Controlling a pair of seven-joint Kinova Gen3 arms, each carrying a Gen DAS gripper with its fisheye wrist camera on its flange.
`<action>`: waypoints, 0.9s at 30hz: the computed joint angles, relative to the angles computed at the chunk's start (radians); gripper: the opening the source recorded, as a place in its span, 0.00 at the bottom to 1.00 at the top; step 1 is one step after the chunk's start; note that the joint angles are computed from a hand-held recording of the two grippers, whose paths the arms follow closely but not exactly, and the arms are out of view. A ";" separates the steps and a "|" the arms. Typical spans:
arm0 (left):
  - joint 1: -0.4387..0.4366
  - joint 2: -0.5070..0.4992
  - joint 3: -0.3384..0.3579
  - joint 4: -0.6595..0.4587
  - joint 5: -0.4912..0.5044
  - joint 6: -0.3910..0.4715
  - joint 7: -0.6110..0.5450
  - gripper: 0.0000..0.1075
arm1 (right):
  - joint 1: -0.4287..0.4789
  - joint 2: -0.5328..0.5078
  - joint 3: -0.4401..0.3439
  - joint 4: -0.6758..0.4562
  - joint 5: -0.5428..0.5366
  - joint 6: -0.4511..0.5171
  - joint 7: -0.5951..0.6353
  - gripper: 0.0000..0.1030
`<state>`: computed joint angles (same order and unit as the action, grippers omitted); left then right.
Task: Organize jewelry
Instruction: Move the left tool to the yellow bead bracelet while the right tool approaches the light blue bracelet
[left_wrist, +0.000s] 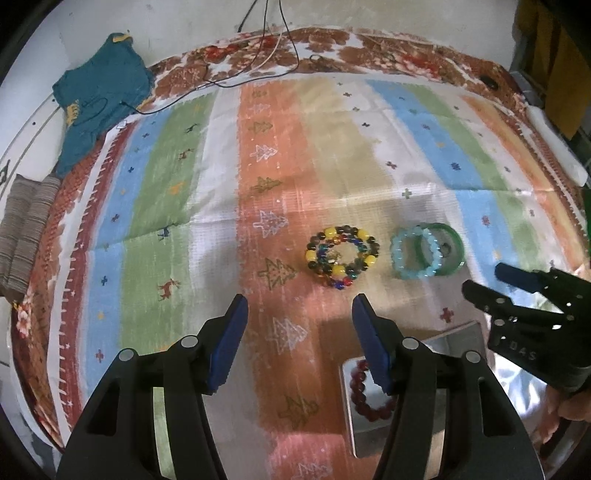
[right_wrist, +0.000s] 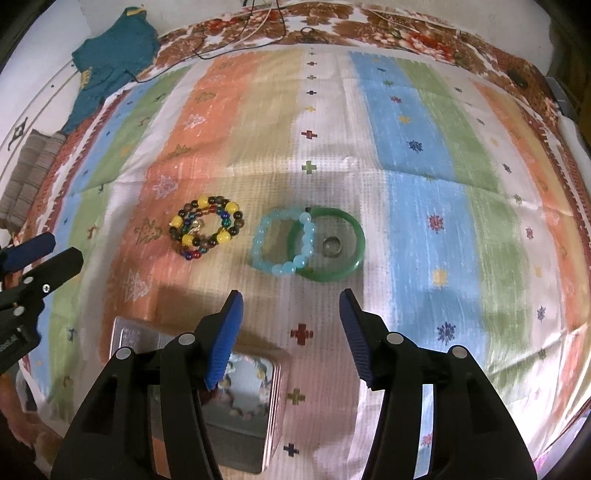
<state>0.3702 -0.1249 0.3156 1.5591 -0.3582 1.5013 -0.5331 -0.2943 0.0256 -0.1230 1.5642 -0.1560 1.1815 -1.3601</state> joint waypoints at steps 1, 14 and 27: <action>-0.004 0.005 -0.007 0.003 0.002 -0.003 -0.006 0.55 | -0.002 0.006 -0.001 -0.004 0.003 0.000 -0.004 0.53; -0.034 0.073 -0.074 0.004 0.033 -0.053 -0.079 0.55 | -0.049 0.088 -0.018 -0.050 0.066 -0.001 -0.048 0.53; -0.048 0.133 -0.124 0.030 0.064 -0.092 -0.144 0.55 | -0.087 0.143 -0.024 -0.078 0.105 -0.005 -0.075 0.53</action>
